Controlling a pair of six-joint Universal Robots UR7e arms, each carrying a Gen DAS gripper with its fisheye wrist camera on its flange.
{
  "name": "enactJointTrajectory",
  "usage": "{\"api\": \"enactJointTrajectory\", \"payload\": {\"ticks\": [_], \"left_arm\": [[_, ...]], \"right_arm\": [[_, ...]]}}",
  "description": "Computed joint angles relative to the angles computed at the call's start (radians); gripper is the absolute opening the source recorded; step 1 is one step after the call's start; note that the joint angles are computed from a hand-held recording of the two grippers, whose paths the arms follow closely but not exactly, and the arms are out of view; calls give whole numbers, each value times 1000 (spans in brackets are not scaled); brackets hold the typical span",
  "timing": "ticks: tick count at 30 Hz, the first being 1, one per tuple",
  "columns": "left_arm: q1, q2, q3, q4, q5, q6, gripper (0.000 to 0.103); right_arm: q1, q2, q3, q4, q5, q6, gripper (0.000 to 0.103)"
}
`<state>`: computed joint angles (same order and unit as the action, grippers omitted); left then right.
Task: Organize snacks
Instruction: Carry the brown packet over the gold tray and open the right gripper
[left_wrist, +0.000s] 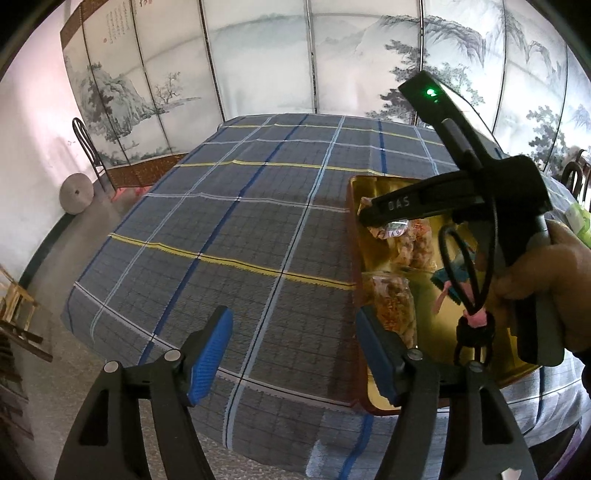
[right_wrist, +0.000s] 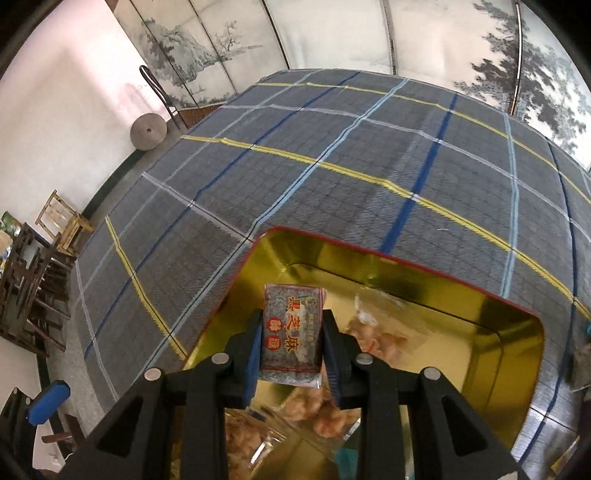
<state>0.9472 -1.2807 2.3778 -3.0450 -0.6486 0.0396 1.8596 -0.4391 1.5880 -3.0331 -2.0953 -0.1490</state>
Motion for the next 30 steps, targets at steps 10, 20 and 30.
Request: {"api": "enactJointTrajectory", "payload": {"ticks": [10,20,30], "left_arm": [[14,6,-6,-21,3,21,67],[23,17,-10,-23,14,21,71],[-4,18,4,-33,29,28,75]], "right_arm": [[8,29,-24,-15,-24,-10,31],[18,22,2,-83,-34,-35,33],[21,-90,240,-448,52,-94,39]]}}
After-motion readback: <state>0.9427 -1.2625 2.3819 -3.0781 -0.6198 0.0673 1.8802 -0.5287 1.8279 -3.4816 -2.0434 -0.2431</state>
